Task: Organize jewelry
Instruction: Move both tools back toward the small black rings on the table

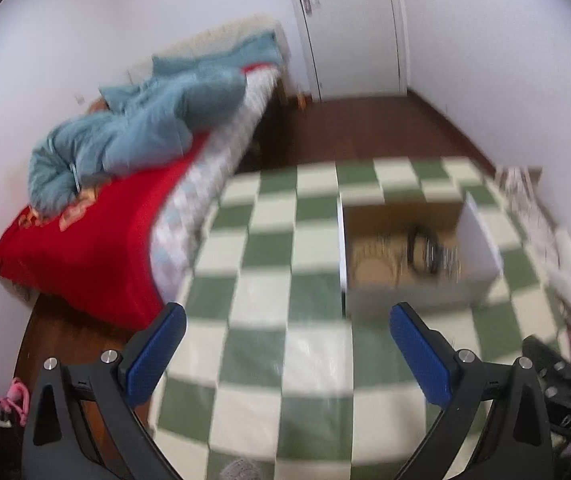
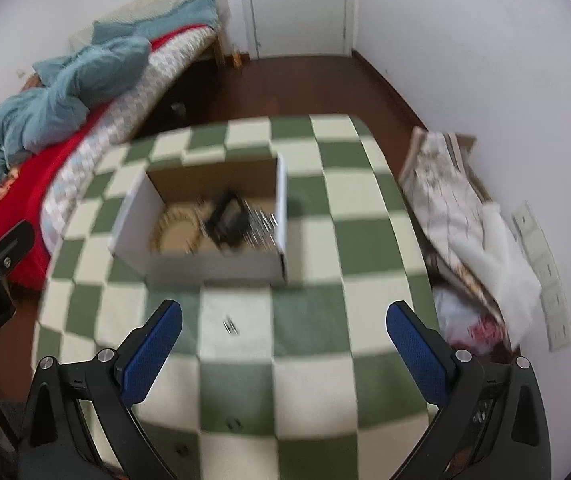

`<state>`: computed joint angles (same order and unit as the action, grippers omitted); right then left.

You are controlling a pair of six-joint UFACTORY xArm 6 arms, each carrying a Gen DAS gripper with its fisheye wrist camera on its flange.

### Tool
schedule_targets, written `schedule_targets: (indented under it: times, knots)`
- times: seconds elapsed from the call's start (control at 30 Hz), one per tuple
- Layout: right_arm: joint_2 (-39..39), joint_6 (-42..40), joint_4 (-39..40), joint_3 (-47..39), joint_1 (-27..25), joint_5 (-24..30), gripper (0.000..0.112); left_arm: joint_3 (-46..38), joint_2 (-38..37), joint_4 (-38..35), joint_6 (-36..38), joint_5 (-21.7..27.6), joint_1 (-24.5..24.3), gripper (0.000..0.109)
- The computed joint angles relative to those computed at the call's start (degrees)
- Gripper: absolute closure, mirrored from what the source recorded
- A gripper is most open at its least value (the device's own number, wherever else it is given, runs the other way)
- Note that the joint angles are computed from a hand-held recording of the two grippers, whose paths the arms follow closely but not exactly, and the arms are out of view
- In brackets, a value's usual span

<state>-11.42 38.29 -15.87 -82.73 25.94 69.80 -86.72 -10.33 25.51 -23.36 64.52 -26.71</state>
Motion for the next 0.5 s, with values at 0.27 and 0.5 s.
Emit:
schedule_targets:
  times: [0.27, 0.5]
  knots:
    - [-10.66, 0.22, 9.50, 19.01, 1.51, -7.25, 0.049, 14.32, -7.06, -0.68, -2.00, 5.35, -2.56, 0.006]
    - [-8.44, -1.03, 10.51, 21.39, 5.08, -9.74, 0.066, 17.78, -8.51, 0.68, -3.05, 6.58, -2.21, 0.006]
